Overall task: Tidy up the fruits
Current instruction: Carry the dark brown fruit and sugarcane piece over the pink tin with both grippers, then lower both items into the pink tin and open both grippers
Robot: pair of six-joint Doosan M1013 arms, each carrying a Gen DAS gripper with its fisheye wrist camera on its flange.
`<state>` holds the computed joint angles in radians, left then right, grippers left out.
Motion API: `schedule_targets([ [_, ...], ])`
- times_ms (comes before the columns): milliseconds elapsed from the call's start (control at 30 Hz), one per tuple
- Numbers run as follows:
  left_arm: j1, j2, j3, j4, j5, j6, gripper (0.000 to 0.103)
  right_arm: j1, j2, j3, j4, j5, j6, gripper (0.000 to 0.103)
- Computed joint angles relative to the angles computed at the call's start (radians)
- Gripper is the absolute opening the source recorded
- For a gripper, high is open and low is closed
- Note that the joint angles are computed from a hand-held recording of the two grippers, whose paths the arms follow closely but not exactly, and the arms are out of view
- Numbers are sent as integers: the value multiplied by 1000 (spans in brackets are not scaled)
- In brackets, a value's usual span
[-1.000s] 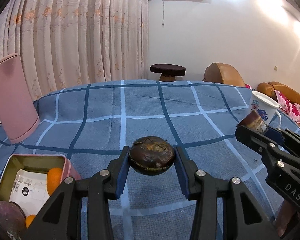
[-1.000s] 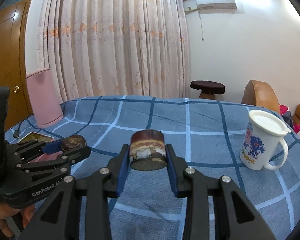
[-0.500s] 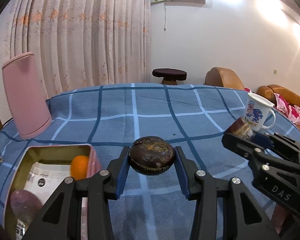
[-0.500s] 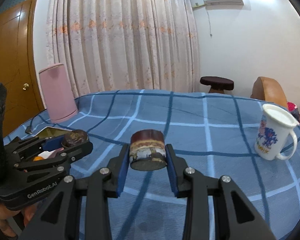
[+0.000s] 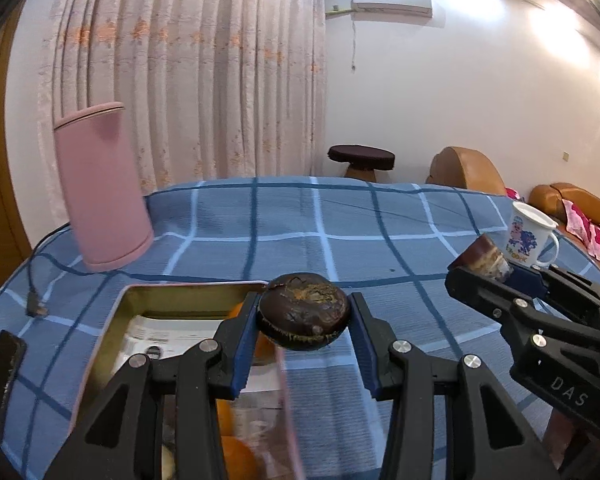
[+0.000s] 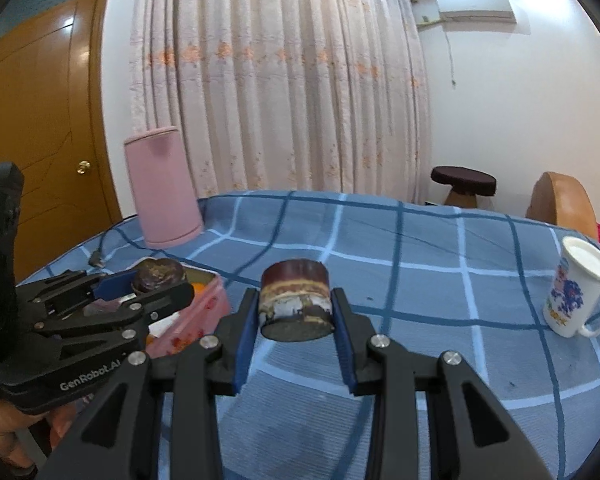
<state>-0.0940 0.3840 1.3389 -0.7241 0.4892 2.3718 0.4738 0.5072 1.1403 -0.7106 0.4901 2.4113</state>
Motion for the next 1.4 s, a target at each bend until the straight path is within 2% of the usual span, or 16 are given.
schedule_targets([
  [567, 76, 10, -24, 58, -9, -106, 45, 38, 106, -186, 255, 23, -308, 38],
  [767, 102, 35, -60, 73, 36, -137, 45, 52, 152, -254, 318, 64, -396, 38],
  [1067, 115, 66, -102, 95, 98, -160, 45, 53, 199, -316, 385, 120, -438, 38],
  [1400, 121, 77, -117, 138, 119, -184, 45, 52, 229, -357, 426, 172, -460, 38],
])
